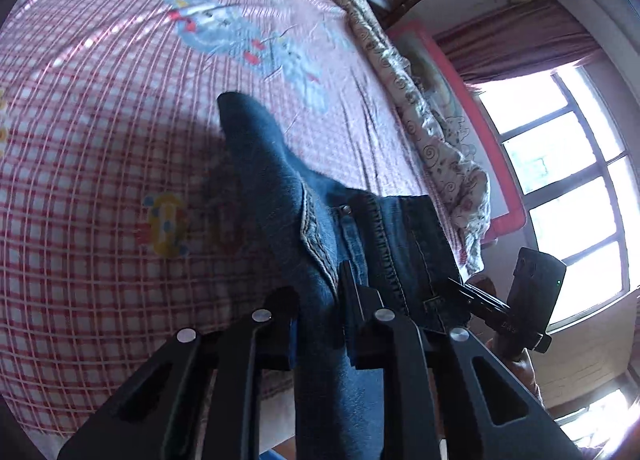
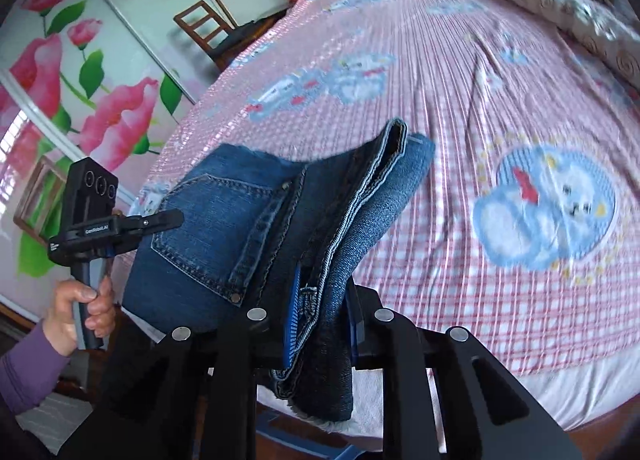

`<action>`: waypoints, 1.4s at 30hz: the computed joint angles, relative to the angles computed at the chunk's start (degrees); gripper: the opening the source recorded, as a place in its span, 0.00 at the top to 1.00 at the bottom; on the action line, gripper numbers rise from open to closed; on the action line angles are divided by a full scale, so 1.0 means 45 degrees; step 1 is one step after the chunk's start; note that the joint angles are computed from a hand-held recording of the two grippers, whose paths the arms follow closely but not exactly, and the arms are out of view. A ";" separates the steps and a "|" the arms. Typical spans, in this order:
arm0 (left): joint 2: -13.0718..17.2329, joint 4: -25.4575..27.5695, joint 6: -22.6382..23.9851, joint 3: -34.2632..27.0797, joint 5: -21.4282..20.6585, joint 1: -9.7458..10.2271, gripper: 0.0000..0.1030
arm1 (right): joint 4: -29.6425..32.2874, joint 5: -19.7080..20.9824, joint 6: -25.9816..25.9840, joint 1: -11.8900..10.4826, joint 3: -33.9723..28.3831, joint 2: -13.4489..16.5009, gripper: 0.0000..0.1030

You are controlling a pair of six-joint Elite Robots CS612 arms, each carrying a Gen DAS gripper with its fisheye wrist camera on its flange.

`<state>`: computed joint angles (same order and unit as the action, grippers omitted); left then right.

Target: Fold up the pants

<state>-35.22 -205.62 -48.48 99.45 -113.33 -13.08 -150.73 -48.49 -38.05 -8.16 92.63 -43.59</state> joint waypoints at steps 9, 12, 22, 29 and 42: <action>-0.0089 0.0279 0.0380 -0.1244 0.0225 0.0703 0.85 | -0.0318 0.0708 0.0499 0.0550 -0.1514 0.0258 0.83; 0.0013 0.1276 0.0861 -0.2066 0.0636 0.0893 0.85 | -0.0350 0.1030 0.1296 0.0832 -0.2807 0.1001 0.83; 0.1123 0.6437 0.1861 -0.4260 0.2375 0.1362 0.56 | 0.2527 0.0207 0.3653 0.1432 -0.6842 0.4013 0.63; 0.0524 0.4862 0.1303 -0.2978 0.4906 0.0783 0.14 | -0.1564 0.3663 0.8310 0.0495 -0.5098 0.3834 0.56; -0.1089 0.4757 0.1367 -0.0028 0.7667 -0.1271 0.02 | -0.0687 0.2123 0.7089 0.0997 -0.4173 0.3241 0.56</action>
<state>-40.12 -184.22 -42.33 99.32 -78.83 -18.80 -153.82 -38.94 -6.15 -3.68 73.85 -29.01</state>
